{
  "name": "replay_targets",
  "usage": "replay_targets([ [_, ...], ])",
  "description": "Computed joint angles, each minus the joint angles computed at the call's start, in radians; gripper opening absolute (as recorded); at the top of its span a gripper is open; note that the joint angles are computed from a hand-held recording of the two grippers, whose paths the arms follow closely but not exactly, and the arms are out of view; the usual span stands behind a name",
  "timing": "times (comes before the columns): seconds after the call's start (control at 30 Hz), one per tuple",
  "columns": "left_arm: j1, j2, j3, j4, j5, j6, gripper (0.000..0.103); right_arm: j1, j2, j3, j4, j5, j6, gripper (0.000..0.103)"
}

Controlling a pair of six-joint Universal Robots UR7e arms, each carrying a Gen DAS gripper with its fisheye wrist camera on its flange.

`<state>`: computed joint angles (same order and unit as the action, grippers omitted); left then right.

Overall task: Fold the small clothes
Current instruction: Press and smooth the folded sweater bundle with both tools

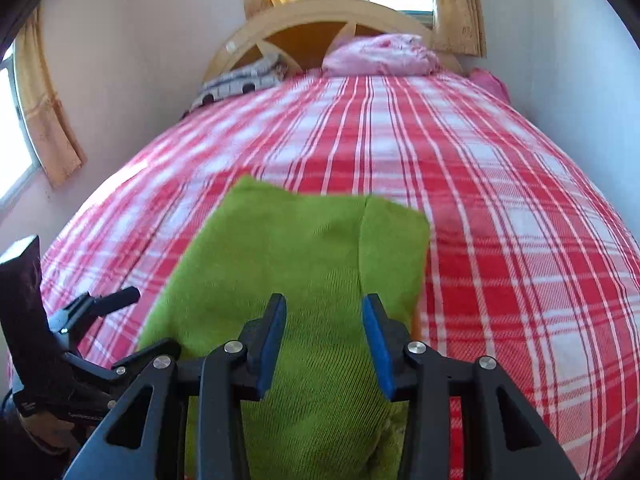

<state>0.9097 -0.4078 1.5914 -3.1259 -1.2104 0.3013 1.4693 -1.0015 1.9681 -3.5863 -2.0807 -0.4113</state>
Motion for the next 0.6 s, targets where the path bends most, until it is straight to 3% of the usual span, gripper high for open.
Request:
replay_targets([
  [0.13, -0.014, 0.028, -0.048, 0.023, 0.038, 0.0, 0.103, -0.043, 0.016, -0.066, 0.186, -0.054, 0.041, 0.041],
  [0.2, -0.019, 0.048, -0.071, 0.038, 0.061, 0.008, 0.103, -0.054, 0.011, -0.05, 0.152, -0.021, 0.007, 0.041],
  [0.3, -0.016, 0.063, -0.085, 0.05, 0.056, 0.006, 0.103, -0.069, -0.02, -0.032, 0.18, 0.025, 0.028, 0.042],
  [0.4, -0.009, 0.065, -0.095, 0.074, 0.035, -0.016, 0.103, -0.105, -0.072, 0.004, 0.194, 0.133, 0.052, 0.043],
  [0.53, 0.007, 0.066, -0.113, 0.124, -0.004, -0.044, 0.103, -0.134, -0.093, 0.022, 0.148, 0.153, 0.058, 0.057],
  [0.6, 0.012, 0.068, -0.119, 0.139, -0.02, -0.053, 0.103, -0.175, -0.127, 0.032, 0.188, 0.24, 0.091, 0.057],
])
